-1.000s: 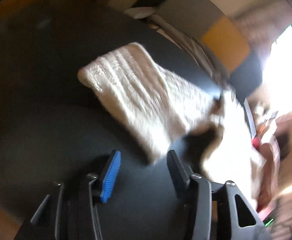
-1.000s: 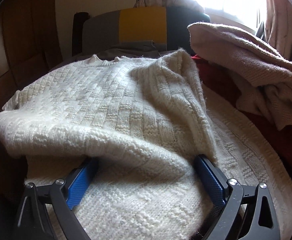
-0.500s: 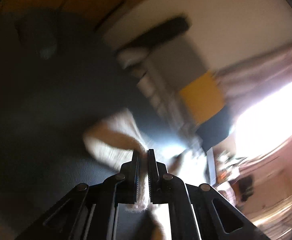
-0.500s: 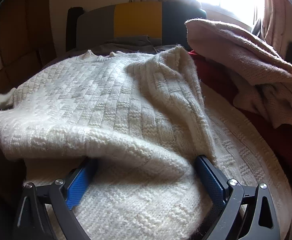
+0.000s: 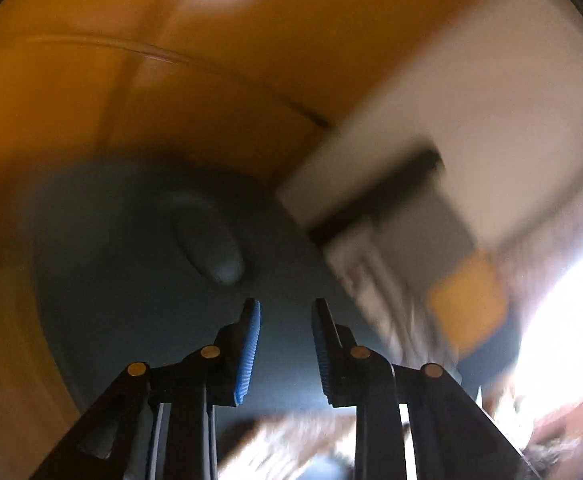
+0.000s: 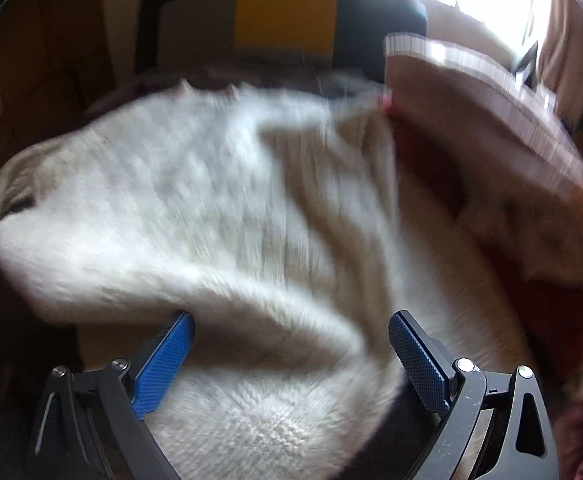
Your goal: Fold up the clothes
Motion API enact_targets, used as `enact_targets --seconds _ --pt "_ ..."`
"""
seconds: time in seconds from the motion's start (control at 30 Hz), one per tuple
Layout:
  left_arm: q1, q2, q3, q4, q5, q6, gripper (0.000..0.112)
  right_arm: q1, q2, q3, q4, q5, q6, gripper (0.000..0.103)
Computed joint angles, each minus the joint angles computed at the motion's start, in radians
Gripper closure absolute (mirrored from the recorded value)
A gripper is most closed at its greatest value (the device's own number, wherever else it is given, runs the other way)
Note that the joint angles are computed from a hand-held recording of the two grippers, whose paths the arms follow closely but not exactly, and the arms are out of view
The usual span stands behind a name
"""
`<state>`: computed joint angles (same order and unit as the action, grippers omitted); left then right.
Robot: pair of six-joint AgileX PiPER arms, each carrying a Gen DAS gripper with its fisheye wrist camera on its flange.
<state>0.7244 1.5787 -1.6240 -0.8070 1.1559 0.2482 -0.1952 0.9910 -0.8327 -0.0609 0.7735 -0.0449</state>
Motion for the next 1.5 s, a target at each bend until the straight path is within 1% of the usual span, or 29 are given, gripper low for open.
enact_targets --seconds 0.03,0.07,0.13,0.2,0.27,0.3,0.33,0.4,0.47,0.5,0.53,0.6,0.7,0.77,0.8,0.87,0.9,0.97,1.0,1.03,1.07,1.13,1.2,1.27,1.33,1.37,1.43,1.47,1.5 --pt "-0.068 0.000 0.010 0.012 0.012 0.033 0.086 0.025 -0.012 -0.032 -0.018 0.008 0.004 0.004" --pt "-0.152 -0.011 0.034 0.034 -0.001 0.059 0.085 0.058 -0.010 -0.069 -0.036 0.014 0.012 0.004" --pt "-0.327 -0.004 0.044 0.091 -0.024 0.089 0.084 0.129 0.041 -0.156 -0.054 0.019 0.028 0.004" --pt "-0.510 0.036 0.036 0.167 -0.069 0.075 0.084 0.185 0.096 -0.241 -0.055 0.021 0.024 0.004" --pt "-0.624 0.123 -0.023 0.216 -0.086 0.046 0.084 0.237 0.185 -0.310 -0.014 0.003 0.012 0.004" --pt "-0.677 0.191 -0.081 0.248 -0.088 0.012 0.084 0.257 0.248 -0.355 0.023 0.001 -0.005 0.004" --pt "-0.719 0.253 -0.140 0.279 -0.086 -0.016 0.084 0.274 0.313 -0.406 0.065 0.002 -0.027 0.004" --pt "-0.761 0.344 -0.227 0.325 -0.082 -0.034 0.084 0.304 0.443 -0.509 0.119 0.004 -0.058 0.004" --pt "-0.788 0.471 -0.388 0.383 -0.044 -0.082 0.084 0.326 0.566 -0.611 0.154 0.011 -0.069 0.004" --pt "-0.792 0.509 -0.428 0.392 -0.022 -0.074 0.084 0.336 0.629 -0.670 0.173 0.022 -0.076 0.004" --pt "-0.786 0.516 -0.428 0.396 -0.005 -0.063 0.084 0.344 0.693 -0.735 0.192 0.036 -0.084 0.004" --pt "-0.809 0.566 -0.457 0.426 -0.026 -0.070 0.084 0.354 0.806 -0.857 0.208 0.072 -0.087 0.004" --pt "-0.809 0.558 -0.389 0.420 -0.085 -0.008 0.086 0.355 0.953 -1.020 0.214 0.141 -0.094 0.004" --pt "-0.802 0.513 -0.309 0.434 -0.127 0.009 0.089 0.354 1.014 -1.077 0.188 0.176 -0.096 0.004" --pt "-0.796 0.482 -0.254 0.452 -0.160 0.007 0.091 0.353 1.036 -1.094 0.171 0.190 -0.095 0.004" --pt "-0.775 0.408 -0.128 0.496 -0.239 -0.015 0.091 0.342 1.047 -1.067 0.143 0.197 -0.084 0.004" --pt "-0.757 0.377 -0.074 0.503 -0.269 -0.030 0.091 0.328 1.033 -1.020 0.146 0.179 -0.082 0.004" --pt "-0.710 0.344 -0.015 0.462 -0.292 -0.012 0.093 0.282 0.973 -0.878 0.217 0.093 -0.120 0.003" --pt "-0.685 0.334 0.006 0.431 -0.296 0.007 0.093 0.249 0.930 -0.795 0.304 0.032 -0.184 0.003" --pt "-0.659 0.325 0.024 0.401 -0.299 0.025 0.094 0.232 0.901 -0.739 0.356 -0.007 -0.224 0.004" --pt "-0.648 0.326 0.025 0.388 -0.296 0.030 0.094 0.233 0.889 -0.718 0.368 -0.020 -0.245 0.004" --pt "-0.670 0.351 -0.017 0.427 -0.291 -0.006 0.094 0.259 0.895 -0.727 0.316 -0.020 -0.212 0.000" --pt "-0.727 0.386 -0.071 0.542 -0.315 -0.079 0.094 0.290 0.924 -0.770 0.240 -0.015 -0.151 0.000" --pt "-0.766 0.444 -0.151 0.616 -0.324 -0.133 0.094 0.295 0.956 -0.815 0.208 -0.017 -0.099 0.000" --pt "-0.781 0.534 -0.277 0.649 -0.306 -0.164 0.094 0.294 0.990 -0.861 0.183 -0.020 -0.048 0.000" --pt "-0.760 0.557 -0.330 0.631 -0.272 -0.155 0.094 0.294 1.007 -0.885 0.170 -0.020 -0.022 0.000" --pt "-0.726 0.643 -0.510 0.585 -0.155 -0.179 0.094 0.284 1.039 -0.931 0.165 -0.015 0.016 0.000" --pt "-0.714 0.684 -0.600 0.558 -0.093 -0.204 0.093 0.278 1.052 -0.953 0.167 -0.009 0.029 0.000" --pt "-0.706 0.700 -0.649 0.543 -0.060 -0.228 0.085 0.274 1.063 -0.974 0.167 0.003 0.036 0.000"
